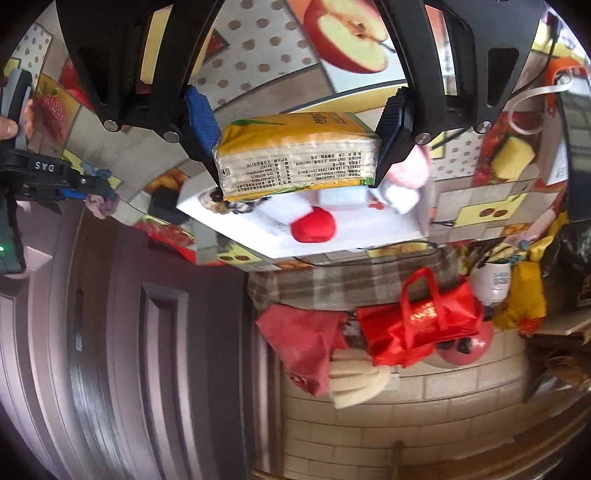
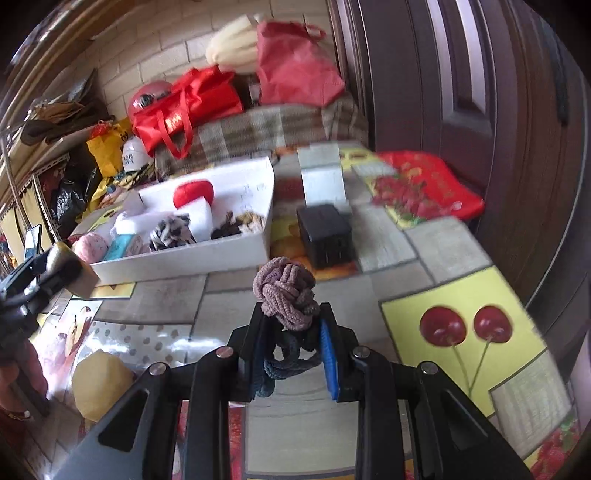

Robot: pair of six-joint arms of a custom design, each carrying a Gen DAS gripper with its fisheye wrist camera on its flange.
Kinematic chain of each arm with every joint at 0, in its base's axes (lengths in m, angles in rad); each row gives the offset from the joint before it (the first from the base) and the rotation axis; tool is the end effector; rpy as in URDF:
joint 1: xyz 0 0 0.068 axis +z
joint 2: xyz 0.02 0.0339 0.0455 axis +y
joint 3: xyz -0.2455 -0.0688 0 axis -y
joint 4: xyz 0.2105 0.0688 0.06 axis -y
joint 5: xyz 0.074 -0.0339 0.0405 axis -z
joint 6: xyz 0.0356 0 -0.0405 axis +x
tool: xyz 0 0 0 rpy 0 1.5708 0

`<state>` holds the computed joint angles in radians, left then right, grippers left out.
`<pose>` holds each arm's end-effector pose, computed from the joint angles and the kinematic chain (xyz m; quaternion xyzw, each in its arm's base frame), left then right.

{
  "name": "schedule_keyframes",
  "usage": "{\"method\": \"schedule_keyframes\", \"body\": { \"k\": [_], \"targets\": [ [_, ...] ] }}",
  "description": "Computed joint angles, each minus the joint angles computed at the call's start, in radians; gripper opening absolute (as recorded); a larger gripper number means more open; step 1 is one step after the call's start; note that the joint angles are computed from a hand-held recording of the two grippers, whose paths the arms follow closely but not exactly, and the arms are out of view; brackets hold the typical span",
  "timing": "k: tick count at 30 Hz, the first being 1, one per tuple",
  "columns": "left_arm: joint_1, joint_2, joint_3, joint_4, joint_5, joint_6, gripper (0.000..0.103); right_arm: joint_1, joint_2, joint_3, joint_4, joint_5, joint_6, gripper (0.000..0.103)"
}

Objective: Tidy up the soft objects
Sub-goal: 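Grasp the tissue packet with the left tool while the right tool grasps the pink knotted rope, then carry the tissue packet and rope into the white tray and open both tools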

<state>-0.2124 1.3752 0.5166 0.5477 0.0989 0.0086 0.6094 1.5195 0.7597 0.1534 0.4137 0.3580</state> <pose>0.2529 -0.0581 0.2007 0.1179 0.7989 -0.0996 0.5813 0.2451 0.1536 0.1964 -0.0142 0.8722 0.0500 0.4864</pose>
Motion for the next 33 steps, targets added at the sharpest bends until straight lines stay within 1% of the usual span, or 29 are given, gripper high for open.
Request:
{"method": "schedule_keyframes", "body": {
  "k": [1, 3, 7, 11, 14, 18, 21, 26, 33],
  "targets": [
    [0.022, -0.032, -0.031, 0.013, 0.000, -0.009, 0.073, 0.027, -0.014, -0.019, 0.023, 0.039, -0.003, 0.027],
    [0.059, -0.100, -0.091, 0.029, 0.001, -0.011, 0.073, 0.068, -0.032, -0.043, 0.050, 0.084, 0.010, 0.027],
    [0.099, -0.232, -0.177, -0.007, -0.007, -0.001, 0.073, 0.147, -0.048, -0.074, 0.098, 0.141, 0.033, 0.027],
    [0.105, -0.316, -0.225, -0.042, -0.035, -0.008, 0.074, 0.193, 0.001, -0.022, 0.090, 0.150, 0.033, 0.027],
    [0.115, -0.335, -0.233, -0.062, -0.041, -0.013, 0.074, 0.228, 0.049, 0.024, 0.081, 0.180, 0.006, 0.027],
    [0.113, -0.281, -0.191, -0.091, -0.049, -0.014, 0.074, 0.223, 0.095, 0.065, 0.079, 0.169, -0.016, 0.027],
    [0.111, -0.261, -0.194, -0.050, -0.059, 0.000, 0.074, 0.189, 0.121, 0.098, 0.067, 0.137, -0.016, 0.027],
    [0.087, -0.134, -0.137, 0.026, -0.097, 0.010, 0.074, 0.140, 0.160, 0.140, 0.066, 0.103, -0.012, 0.027],
    [0.036, -0.010, -0.067, 0.104, -0.176, 0.020, 0.074, 0.133, 0.253, 0.236, 0.106, 0.175, -0.081, 0.028]
  ]
}}
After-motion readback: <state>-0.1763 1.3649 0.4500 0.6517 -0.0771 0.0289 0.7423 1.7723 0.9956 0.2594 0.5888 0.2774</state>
